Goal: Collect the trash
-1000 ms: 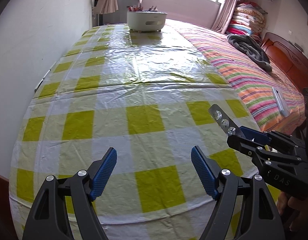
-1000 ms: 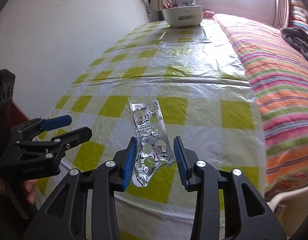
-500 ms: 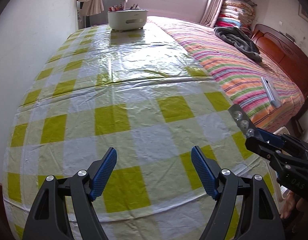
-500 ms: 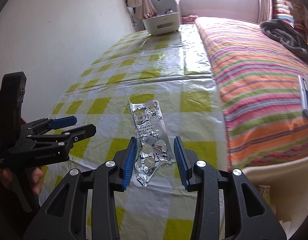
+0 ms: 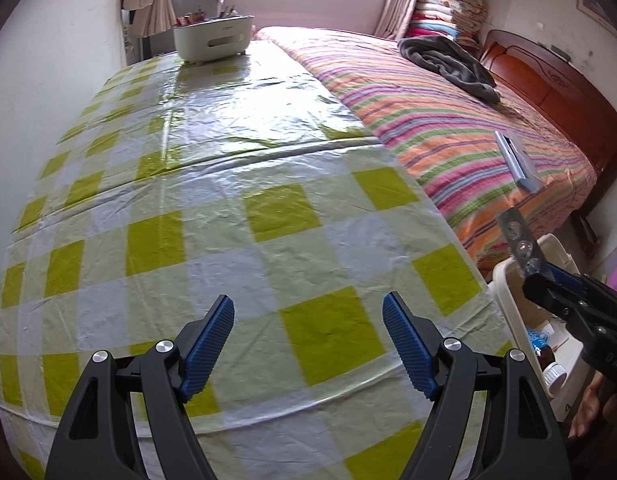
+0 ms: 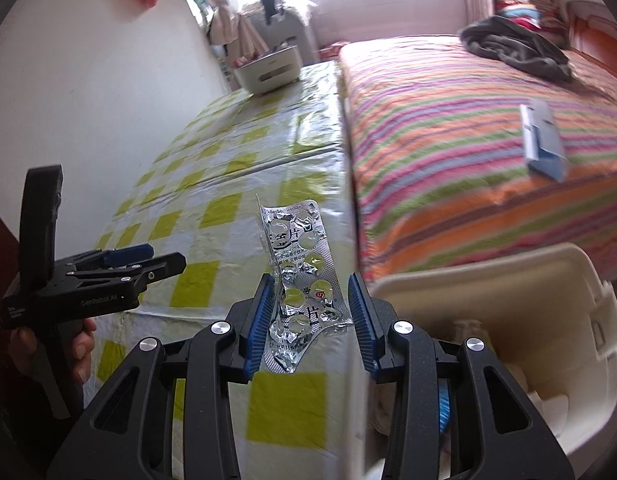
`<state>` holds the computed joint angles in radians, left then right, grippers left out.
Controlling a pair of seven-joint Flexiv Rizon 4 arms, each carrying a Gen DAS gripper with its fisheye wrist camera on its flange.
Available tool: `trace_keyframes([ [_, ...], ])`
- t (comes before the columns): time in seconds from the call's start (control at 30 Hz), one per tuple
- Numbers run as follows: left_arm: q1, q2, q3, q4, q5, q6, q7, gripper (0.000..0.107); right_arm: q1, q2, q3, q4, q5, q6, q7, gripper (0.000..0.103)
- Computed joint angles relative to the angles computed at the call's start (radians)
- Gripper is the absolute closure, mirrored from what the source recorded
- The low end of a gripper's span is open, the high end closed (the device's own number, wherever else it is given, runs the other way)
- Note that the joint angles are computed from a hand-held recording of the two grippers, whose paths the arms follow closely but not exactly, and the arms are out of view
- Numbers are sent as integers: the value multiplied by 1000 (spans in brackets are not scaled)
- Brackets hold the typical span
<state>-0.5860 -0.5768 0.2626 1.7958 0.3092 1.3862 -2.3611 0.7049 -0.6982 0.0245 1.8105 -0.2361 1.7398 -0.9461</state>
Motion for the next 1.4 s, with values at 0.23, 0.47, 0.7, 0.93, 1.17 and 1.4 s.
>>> trace_keyframes([
  [0.23,-8,-28,-29,-51,-4,-36,30,32,31,50,-62,115,102,102,20,66],
  [0.47,-14,-51,-58,-92,-13,-66,61,32,93,67,-137,167,203,133,14,66],
  [0.7,-25,-57,-77,-125,-13,-77,74,32,183,89,-229,219,320,165,-6,64],
  [0.93,-42,-73,-91,-158,-8,-98,99,32,246,88,-287,240,395,174,-13,64],
  [1.17,-57,-83,-101,-179,-2,-116,118,32,260,94,-295,251,437,197,-18,63],
  [1.4,-66,-84,-105,-185,6,-116,130,32,273,97,-309,254,497,229,-33,54],
])
